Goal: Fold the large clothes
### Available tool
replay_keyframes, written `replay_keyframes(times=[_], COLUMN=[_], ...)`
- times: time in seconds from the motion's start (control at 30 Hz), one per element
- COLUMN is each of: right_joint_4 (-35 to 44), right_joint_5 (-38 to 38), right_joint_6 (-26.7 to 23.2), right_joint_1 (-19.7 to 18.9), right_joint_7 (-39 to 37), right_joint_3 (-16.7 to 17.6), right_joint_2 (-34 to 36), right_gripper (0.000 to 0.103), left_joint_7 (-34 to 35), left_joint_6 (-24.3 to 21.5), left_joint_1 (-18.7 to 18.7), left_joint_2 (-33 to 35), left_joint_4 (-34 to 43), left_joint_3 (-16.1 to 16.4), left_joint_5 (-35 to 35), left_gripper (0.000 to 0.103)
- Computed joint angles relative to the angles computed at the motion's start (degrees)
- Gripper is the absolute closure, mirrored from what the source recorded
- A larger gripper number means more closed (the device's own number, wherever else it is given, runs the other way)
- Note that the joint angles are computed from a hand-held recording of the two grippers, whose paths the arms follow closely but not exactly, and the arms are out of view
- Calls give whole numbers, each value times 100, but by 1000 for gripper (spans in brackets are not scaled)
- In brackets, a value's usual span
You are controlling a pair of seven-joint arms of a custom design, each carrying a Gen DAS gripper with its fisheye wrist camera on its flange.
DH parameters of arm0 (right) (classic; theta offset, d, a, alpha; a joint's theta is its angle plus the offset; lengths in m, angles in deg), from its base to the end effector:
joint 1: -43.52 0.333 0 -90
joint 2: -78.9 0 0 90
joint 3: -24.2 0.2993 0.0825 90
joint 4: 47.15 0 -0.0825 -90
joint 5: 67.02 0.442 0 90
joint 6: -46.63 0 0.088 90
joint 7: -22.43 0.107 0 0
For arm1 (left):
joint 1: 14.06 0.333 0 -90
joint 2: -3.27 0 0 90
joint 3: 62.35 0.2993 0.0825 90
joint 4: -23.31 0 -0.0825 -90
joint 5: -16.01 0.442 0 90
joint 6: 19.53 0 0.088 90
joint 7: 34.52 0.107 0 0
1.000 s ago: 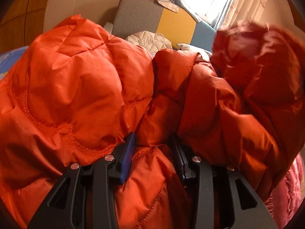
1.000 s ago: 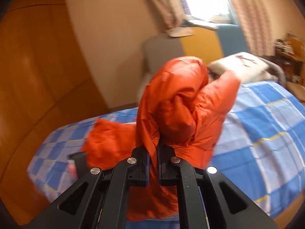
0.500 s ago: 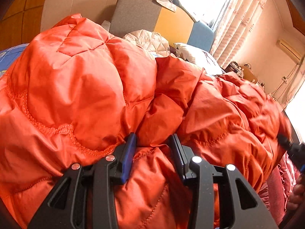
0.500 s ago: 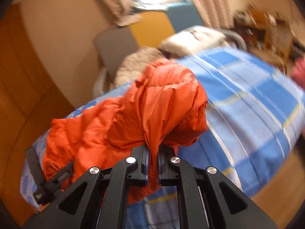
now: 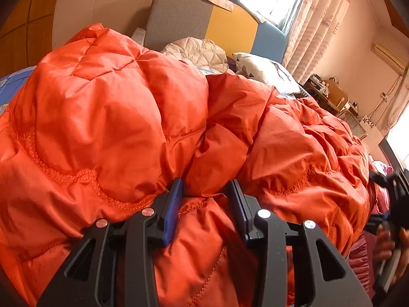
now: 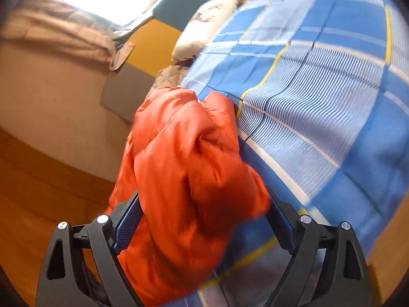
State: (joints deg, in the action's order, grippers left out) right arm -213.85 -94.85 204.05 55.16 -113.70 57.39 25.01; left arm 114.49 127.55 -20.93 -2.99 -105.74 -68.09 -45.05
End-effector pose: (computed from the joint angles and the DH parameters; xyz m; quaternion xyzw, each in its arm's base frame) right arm 0.2978 0.2616 0.4104 -0.1637 0.8725 -0.1130 0.4463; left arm 0.5743 -0.1148 0.4012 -0.4883 0.7759 -0.3975 0.0382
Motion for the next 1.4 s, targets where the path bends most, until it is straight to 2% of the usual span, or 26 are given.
replay_keyframes(times=[0.03, 0.07, 0.1, 0.17, 0.27, 0.33, 0.53, 0.7, 0.77, 0.97, 1.13, 1.27, 1.33, 1.37, 1.4], right_joint_4=[22, 51, 112, 301, 485, 688, 1722, 2877, 3329, 4301, 4647, 4908, 5002, 5031, 5100], right_joint_5=[-48, -27, -25, -65, -154, -290, -1066, -1887, -2201, -2683, -2850, -2960, -3017, -3052, -3098], right_joint_6=[260, 291, 275, 54, -260, -450, -645, -524, -601, -996, -1399, -1722, -1847, -1885, -1916], right_joint_1=[-166, -218, -250, -193, -83, -70, -292, -568, -552, -266, 94, 381, 526, 599, 675], right_joint_7=[47, 31, -21, -354, -685, -907, -1580, -1891, -2003, -2382, -2583, -2726, -2799, -2814, -2850], right_joint_3=[-4, -20, -21, -98, -128, -107, 85, 352, 431, 408, 243, 75, -21, -70, -114], right_joint_2=[136, 219, 285, 414, 430, 504, 1052, 2103, 2586, 3749, 4188, 4453, 4562, 4606, 4686], right_gripper=[25, 37, 41, 61, 76, 80, 82, 82, 82, 83, 83, 83, 83, 83, 83], left_joint_7=[38, 38, 41, 32, 85, 56, 115, 76, 85, 38, 205, 357, 378, 350, 244], left_joint_6=[-2, 2, 3, -28, -52, -132, -215, -292, -359, -657, -1115, -1596, -1671, -1725, -1700], left_joint_1=[-1, -7, -11, -14, -12, 8, 70, 128, 155, 260, 433, 671, 845, 929, 1027], left_joint_2=[-57, -56, -52, -29, -25, -1, 62, 85, 102, 88, -137, -385, -477, -453, -397], left_joint_4=[-68, -63, -60, -34, -50, -20, 8, 39, 67, 145, 14, -190, -285, -282, -267], left_joint_3=[4, 4, 6, 14, 24, 36, 32, 32, 43, 98, 286, 586, 743, 807, 852], left_joint_5=[-31, -17, -9, -30, -104, -128, -232, -185, -191, -231, -665, -1153, -1367, -1416, -1415], left_gripper=[66, 66, 66, 66, 66, 67, 67, 68, 69, 70, 71, 72, 72, 73, 80])
